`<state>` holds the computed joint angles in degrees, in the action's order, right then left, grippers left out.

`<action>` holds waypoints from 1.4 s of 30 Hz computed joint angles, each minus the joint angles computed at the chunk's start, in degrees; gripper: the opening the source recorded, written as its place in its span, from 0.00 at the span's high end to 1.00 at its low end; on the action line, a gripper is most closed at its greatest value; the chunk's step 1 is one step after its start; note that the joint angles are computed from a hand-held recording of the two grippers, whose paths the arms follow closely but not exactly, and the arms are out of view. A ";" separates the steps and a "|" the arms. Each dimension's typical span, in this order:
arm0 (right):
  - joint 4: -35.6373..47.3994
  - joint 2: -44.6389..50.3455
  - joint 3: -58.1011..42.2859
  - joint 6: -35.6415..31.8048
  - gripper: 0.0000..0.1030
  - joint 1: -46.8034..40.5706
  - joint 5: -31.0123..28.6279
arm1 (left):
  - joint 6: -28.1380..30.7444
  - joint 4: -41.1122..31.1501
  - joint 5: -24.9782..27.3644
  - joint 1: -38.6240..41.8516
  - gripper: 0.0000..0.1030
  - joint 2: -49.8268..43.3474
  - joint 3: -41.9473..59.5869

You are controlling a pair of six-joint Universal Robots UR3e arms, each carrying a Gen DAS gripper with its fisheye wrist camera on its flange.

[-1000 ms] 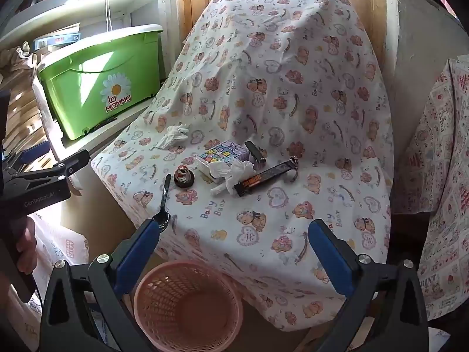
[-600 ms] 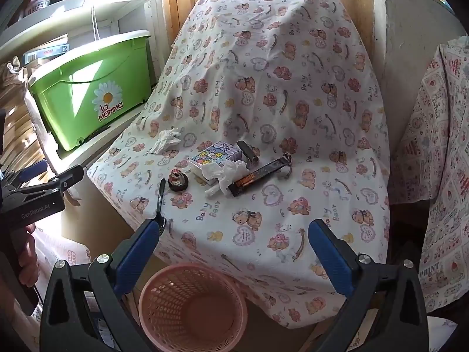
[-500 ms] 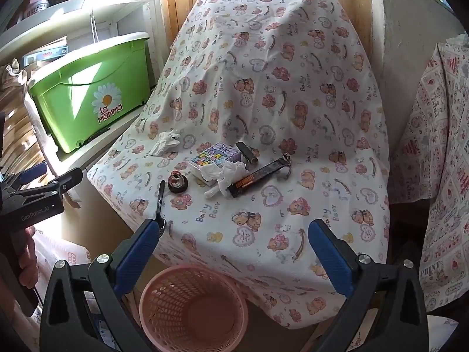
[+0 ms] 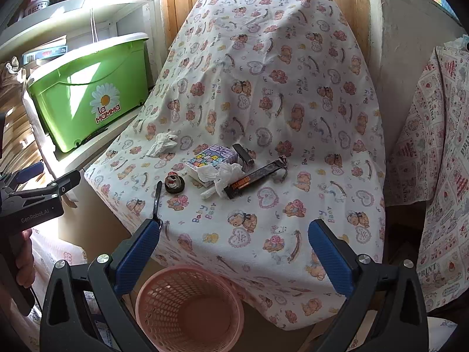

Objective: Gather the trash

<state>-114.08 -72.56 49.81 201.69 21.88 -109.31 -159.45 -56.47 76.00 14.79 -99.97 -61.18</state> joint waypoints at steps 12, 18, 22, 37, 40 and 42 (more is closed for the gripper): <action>0.56 0.42 -0.53 -0.34 0.01 0.14 0.14 | -0.03 -0.07 0.29 -0.39 0.02 0.00 -0.10; 0.63 0.77 -0.78 -0.59 0.01 0.24 0.27 | -0.27 0.00 0.78 -0.65 0.02 -0.13 -0.10; 0.98 1.57 -1.54 -0.67 0.01 0.64 0.01 | -0.30 -0.41 0.55 -0.41 0.02 -0.38 0.27; 0.24 1.40 -0.46 -0.91 0.01 0.51 0.37 | -0.09 -0.58 0.28 -0.06 0.02 -0.50 0.56; 0.36 1.56 -0.74 -0.87 0.01 0.55 0.39 | -0.12 -0.64 0.25 -0.06 0.02 -0.52 0.62; 0.46 1.62 -0.85 -0.84 0.01 0.59 0.29 | -0.12 -0.64 0.25 -0.06 0.02 -0.52 0.62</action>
<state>-113.63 -70.94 48.96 200.85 22.47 -109.02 -159.57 -57.10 76.26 14.73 -100.50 -60.56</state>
